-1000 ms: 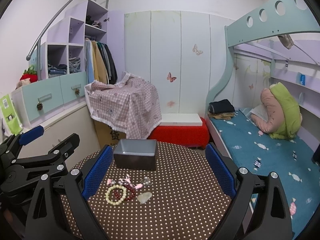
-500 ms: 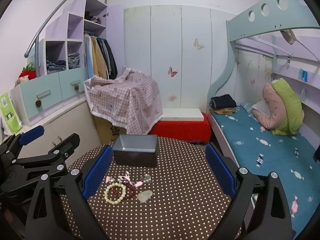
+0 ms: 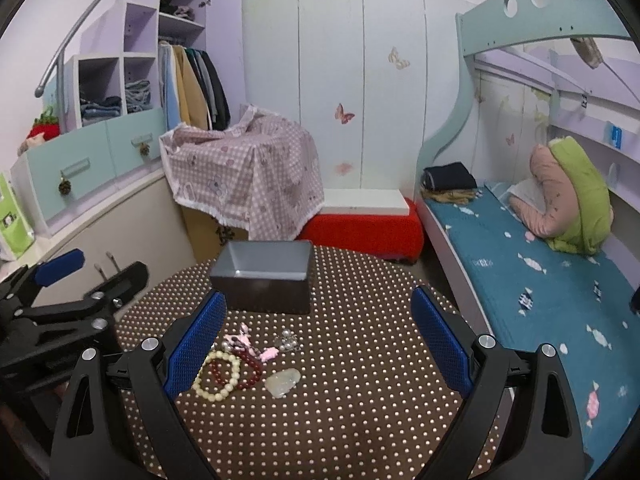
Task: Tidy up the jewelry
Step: 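Grasp the cream bead bracelet with the left gripper while the right grasps the jade pendant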
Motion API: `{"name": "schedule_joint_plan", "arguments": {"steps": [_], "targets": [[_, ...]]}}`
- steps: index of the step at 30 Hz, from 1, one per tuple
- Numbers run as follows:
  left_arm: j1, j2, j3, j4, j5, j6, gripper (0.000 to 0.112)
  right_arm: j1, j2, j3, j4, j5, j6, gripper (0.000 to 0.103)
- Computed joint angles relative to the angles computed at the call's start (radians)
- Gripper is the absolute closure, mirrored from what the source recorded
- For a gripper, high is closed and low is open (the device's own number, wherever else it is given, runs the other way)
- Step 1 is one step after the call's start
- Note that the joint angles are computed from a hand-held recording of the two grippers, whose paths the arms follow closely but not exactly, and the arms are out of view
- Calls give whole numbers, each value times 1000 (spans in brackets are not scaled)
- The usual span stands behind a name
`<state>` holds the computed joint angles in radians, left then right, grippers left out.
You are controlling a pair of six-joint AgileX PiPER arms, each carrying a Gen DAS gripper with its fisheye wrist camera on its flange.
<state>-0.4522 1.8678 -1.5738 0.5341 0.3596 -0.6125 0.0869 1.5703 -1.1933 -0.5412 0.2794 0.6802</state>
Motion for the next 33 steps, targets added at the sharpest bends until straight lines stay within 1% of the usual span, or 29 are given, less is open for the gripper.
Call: {"name": "schedule_joint_plan", "arguments": {"steps": [1,3,5,6,8,9,10,12,15,16,19,21,22,23,25,27,28,29,30,32,33], "targets": [[12,5,1,-23,-11,25,16,-4,13,-4,11,0,-9,13],[54,24,5,-120,-52,118,16,-17,50,-21,57,3,-53,13],[84,48,-2,-158,-68,139,16,-24,86,-37,84,10,-78,13],[103,67,-15,-217,-62,184,16,-27,108,-48,100,18,-94,13],[126,113,-68,-321,-5,265,16,-33,144,-58,127,21,-119,13],[139,150,-111,-410,48,344,16,-35,163,-65,138,23,-130,13],[148,173,-140,-474,82,408,16,-37,183,-76,154,27,-147,13],[154,232,-198,-567,168,520,16,-44,224,-98,200,40,-195,13],[143,288,-243,-602,231,594,16,-49,277,-126,250,56,-250,13],[135,312,-267,-589,263,598,17,-47,288,-133,247,62,-249,13],[119,353,-295,-550,297,590,19,-51,330,-148,280,74,-284,13],[108,366,-296,-506,295,563,25,-52,344,-150,294,79,-299,13],[104,380,-311,-478,312,541,29,-53,351,-150,300,78,-304,13],[108,385,-312,-478,317,541,33,-52,358,-148,313,76,-319,13],[125,397,-328,-521,340,572,37,-48,365,-145,316,73,-325,13],[127,413,-351,-511,356,570,41,-44,375,-148,333,76,-347,13],[121,413,-345,-490,339,570,45,-42,382,-150,345,75,-359,13],[123,412,-344,-509,333,593,53,-40,380,-149,351,79,-366,13],[122,412,-346,-509,330,595,58,-37,384,-149,352,76,-368,13],[124,398,-317,-515,302,614,88,-30,394,-162,350,93,-368,13],[124,398,-319,-513,304,615,95,-28,400,-166,367,96,-386,13]]}}
